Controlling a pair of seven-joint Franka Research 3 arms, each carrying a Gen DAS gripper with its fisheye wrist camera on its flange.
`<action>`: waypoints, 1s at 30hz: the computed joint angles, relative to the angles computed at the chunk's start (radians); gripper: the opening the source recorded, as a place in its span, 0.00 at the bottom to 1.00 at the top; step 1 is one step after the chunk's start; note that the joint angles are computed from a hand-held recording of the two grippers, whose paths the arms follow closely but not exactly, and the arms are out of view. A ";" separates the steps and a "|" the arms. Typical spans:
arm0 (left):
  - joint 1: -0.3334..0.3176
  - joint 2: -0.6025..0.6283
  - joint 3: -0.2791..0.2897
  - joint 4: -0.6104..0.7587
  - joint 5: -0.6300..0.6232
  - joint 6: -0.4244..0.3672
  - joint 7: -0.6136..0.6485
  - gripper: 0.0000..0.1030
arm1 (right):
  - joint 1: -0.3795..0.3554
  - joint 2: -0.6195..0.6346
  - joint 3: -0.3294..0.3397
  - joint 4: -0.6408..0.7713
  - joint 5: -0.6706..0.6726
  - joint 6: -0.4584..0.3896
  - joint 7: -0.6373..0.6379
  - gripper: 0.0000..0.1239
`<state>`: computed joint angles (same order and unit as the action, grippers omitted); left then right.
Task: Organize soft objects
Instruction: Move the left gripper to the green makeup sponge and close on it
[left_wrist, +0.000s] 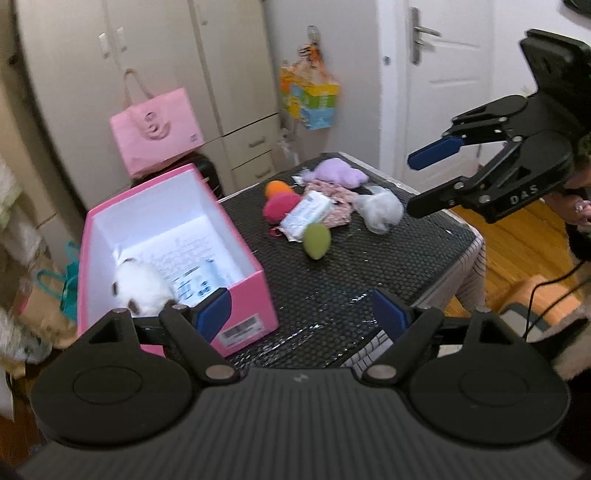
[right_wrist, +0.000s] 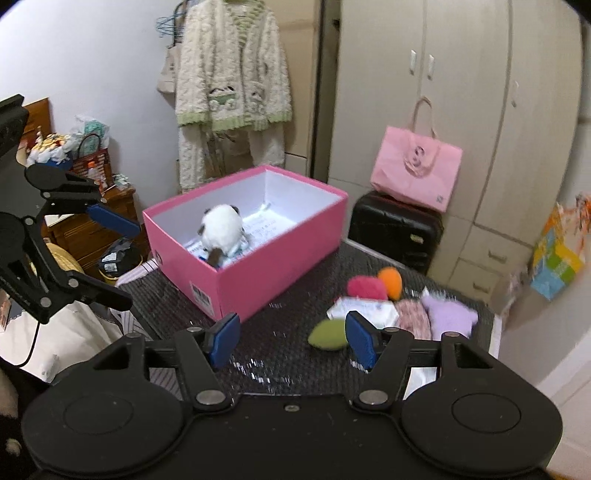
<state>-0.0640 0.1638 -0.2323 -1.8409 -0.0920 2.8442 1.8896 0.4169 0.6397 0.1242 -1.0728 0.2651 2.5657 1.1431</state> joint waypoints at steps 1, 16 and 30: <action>-0.008 0.010 0.003 0.004 0.019 0.007 -0.006 0.81 | -0.008 -0.006 0.004 -0.020 0.012 0.003 0.002 0.55; -0.008 0.270 -0.077 0.270 -0.039 -0.037 0.007 0.81 | -0.071 0.027 -0.004 -0.080 0.061 0.012 0.052 0.57; -0.145 0.550 0.041 0.542 0.154 0.075 -0.295 0.81 | -0.085 0.205 -0.020 0.068 0.020 0.127 0.053 0.62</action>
